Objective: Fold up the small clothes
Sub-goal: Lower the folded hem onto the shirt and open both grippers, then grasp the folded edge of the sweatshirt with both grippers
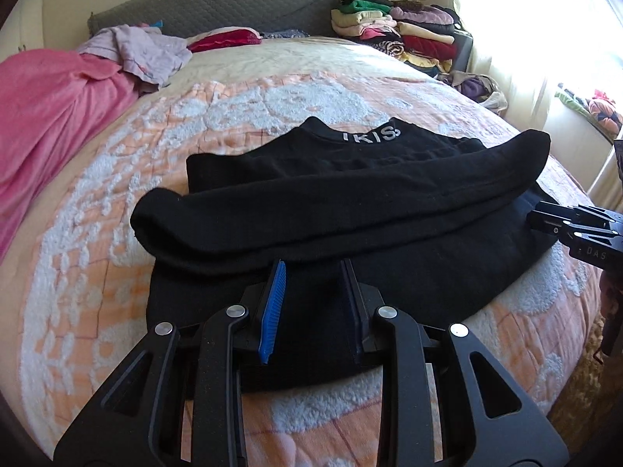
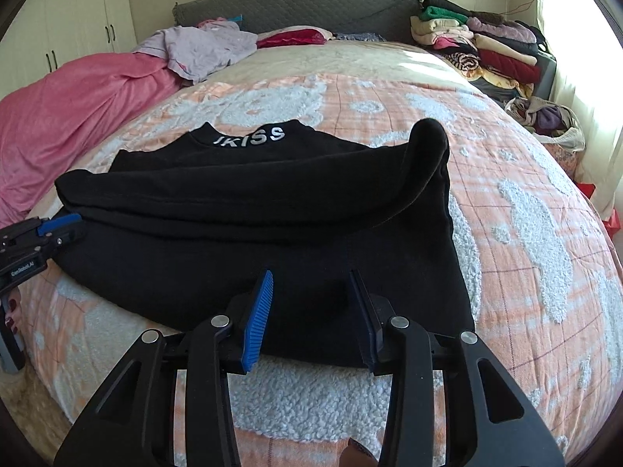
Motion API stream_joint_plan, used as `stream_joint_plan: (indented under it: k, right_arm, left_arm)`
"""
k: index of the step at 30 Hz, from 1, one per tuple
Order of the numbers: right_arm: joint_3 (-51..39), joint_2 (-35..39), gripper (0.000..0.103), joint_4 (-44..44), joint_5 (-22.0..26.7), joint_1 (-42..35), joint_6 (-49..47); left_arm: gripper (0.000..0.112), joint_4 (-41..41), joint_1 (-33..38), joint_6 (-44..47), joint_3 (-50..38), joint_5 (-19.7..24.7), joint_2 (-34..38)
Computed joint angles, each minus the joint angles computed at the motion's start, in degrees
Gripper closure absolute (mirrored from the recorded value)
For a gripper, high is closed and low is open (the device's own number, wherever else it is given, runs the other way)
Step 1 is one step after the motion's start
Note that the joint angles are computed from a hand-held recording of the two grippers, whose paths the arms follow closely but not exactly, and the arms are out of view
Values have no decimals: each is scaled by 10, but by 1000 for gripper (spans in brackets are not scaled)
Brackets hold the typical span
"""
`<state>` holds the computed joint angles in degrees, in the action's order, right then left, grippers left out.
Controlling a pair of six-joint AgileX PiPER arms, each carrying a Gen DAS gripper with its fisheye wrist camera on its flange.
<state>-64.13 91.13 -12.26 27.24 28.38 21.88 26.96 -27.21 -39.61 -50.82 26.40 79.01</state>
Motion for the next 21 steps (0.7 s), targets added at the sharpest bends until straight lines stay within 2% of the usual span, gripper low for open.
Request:
stream_joint_plan:
  k: [4, 13, 20, 21]
  right_arm:
    - [-21, 22, 65, 2, 1, -6, -4]
    - [-98, 78, 65, 32, 24, -23, -41]
    - [-171, 118, 65, 60, 44, -35, -65]
    - [-179, 123, 65, 59, 46, -37, -65]
  left_arm:
    - [92, 17, 2, -5, -33, 8, 31]
    - [91, -39, 54, 86, -123, -17, 103]
    - [91, -107, 111, 146, -156, -41, 107]
    - [88, -114, 117, 153, -155, -42, 102]
